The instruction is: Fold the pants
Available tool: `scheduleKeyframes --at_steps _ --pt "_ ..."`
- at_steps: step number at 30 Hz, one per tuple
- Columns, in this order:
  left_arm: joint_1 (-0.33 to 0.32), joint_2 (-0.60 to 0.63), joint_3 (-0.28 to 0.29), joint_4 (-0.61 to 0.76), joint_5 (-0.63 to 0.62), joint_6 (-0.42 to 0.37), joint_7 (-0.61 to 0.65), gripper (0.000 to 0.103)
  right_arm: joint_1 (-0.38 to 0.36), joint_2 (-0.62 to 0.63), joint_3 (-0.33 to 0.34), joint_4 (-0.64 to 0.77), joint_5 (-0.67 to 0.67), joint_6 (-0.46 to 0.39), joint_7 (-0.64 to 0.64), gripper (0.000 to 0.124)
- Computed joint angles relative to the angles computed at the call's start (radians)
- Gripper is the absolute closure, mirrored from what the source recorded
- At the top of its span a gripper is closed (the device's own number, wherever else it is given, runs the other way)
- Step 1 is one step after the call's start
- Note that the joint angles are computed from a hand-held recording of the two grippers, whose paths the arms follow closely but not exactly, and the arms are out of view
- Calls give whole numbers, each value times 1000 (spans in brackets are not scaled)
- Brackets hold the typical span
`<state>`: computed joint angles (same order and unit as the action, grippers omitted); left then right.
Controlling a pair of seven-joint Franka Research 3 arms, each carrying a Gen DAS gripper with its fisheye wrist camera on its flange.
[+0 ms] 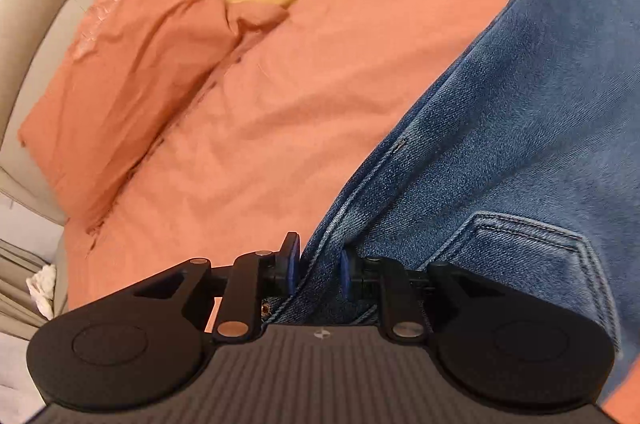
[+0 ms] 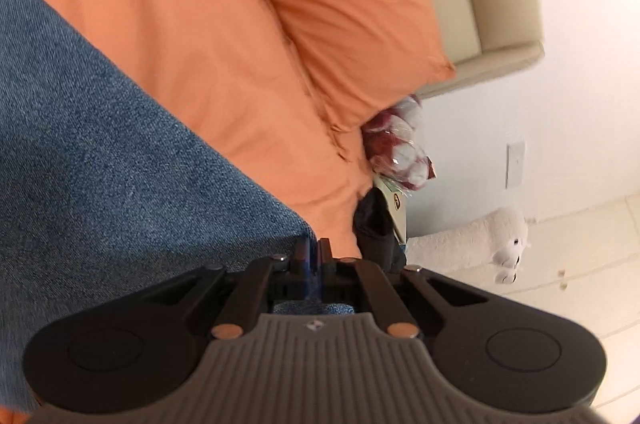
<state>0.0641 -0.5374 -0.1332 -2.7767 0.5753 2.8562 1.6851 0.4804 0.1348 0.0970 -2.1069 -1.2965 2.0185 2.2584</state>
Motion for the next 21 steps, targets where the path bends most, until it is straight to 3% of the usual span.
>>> scheduleKeyframes --at_steps 5,8,10,12,13,14,15,17,19,21 --pt "-30 29 66 -12 -55 46 53 79 3 95 -28 88 -8 -19 48 124" --pt "-5 62 37 -5 -58 60 43 75 7 141 -42 129 41 -19 23 124" --pt "39 80 -5 -1 -25 79 4 65 12 156 -50 138 81 -13 14 124" --pt "83 74 -40 -4 6 100 -57 39 23 146 -59 120 67 2 33 124" --pt "91 67 -43 -4 12 102 -78 26 27 143 -61 114 62 -1 38 112" --pt "64 57 -12 -7 -5 100 -63 25 30 132 -61 106 63 0 48 90" --pt "46 45 6 -5 -18 85 -50 25 29 116 -60 93 65 9 63 82" --pt "41 4 3 -9 -17 49 -47 24 24 74 -52 64 76 35 79 81" --pt "8 -63 37 -27 -33 1 2 24 22 30 -36 37 112 44 104 81" --pt "-31 -142 80 -49 -66 -63 65 24 11 -36 -14 -10 176 114 123 81"
